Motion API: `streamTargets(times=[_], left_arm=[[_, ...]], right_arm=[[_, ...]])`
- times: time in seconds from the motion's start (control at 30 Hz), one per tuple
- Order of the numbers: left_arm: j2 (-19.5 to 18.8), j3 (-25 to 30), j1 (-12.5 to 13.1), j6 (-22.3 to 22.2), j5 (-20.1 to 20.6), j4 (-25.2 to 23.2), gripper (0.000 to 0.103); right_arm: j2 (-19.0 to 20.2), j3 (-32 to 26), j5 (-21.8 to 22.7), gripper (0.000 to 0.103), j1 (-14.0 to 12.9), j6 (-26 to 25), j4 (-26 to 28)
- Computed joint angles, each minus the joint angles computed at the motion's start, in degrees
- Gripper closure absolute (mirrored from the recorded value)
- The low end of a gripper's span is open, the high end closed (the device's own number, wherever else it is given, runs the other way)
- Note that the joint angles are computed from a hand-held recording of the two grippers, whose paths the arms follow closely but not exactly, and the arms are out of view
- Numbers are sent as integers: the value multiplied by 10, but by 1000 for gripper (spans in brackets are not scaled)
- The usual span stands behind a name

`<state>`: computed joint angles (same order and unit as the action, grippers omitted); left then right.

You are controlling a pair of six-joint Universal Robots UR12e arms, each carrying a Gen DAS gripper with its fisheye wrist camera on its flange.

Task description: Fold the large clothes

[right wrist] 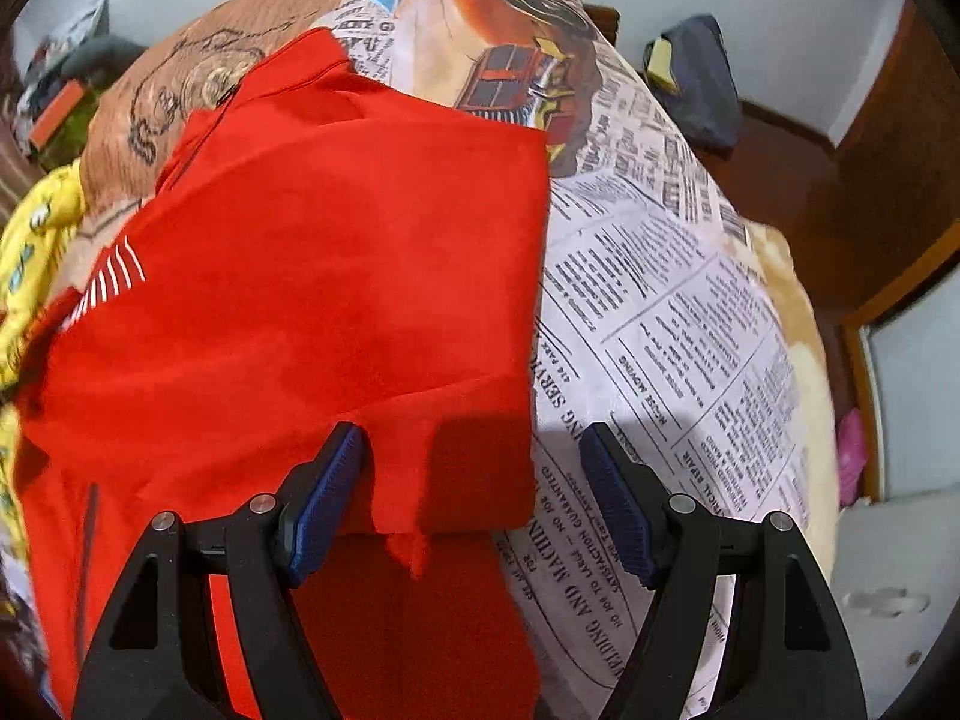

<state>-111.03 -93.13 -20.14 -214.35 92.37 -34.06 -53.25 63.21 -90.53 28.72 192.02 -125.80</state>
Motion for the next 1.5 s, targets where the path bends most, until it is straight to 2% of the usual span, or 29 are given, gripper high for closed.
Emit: streamTargets(times=[0.1, 0.23, 0.37, 0.43, 0.47, 0.53, 0.63, 0.7, 0.77, 0.8, 0.83, 0.87, 1.1, 1.2, 1.3, 1.37, 1.47, 1.5], left_arm=[[9, -24, 3, -30, -10, 20, 90], [18, -34, 4, -38, -6, 22, 83], [12, -7, -5, -1, 33, -10, 77], [6, 6, -4, 11, 37, -21, 58], [1, 17, -5, 8, 44, -33, 54], [-10, 33, -5, 9, 53, -45, 52], [-32, 67, -2, 13, 61, -91, 52], [-52, 97, -6, 24, 90, -135, 52], [-64, 115, -11, 29, 124, -161, 61], [-68, 122, -12, 39, 135, -167, 84], [-69, 126, -12, 42, 141, -173, 99], [-68, 127, -11, 42, 145, -170, 100], [-16, 78, 3, 36, 120, -17, 100], [4, 55, 1, 54, 130, 47, 100], [10, 43, 0, 55, 139, 47, 97], [11, 33, 4, 41, 135, 20, 96], [12, 14, 16, 6, 102, -15, 96], [13, 8, 19, 0, 93, -21, 96]], right_arm=[[0, 0, -12, 31, 4, -3, -1], [1, -2, -23, 30, 6, -1, 1], [3, -5, -19, 30, 5, 8, 2], [5, -6, -22, 29, 6, 9, 0], [5, -5, -25, 29, 7, 9, -2], [5, -5, -29, 28, 8, 10, -3], [5, -3, -29, 27, 9, 13, -6], [4, -2, -30, 26, 9, 12, -7], [3, 1, -29, 26, 9, 13, -10], [3, 2, -29, 26, 9, 12, -12], [2, 3, -29, 26, 9, 10, -14], [2, 5, -29, 26, 9, 8, -17], [4, -7, -40, 26, 12, 4, -4], [2, -9, -58, 26, 19, -5, -33], [7, -18, -83, 26, 29, -35, -52], [15, -30, -91, 26, 34, -58, -36], [30, -48, -103, 26, 40, -74, 8], [30, -41, -107, 26, 41, -74, -2]])
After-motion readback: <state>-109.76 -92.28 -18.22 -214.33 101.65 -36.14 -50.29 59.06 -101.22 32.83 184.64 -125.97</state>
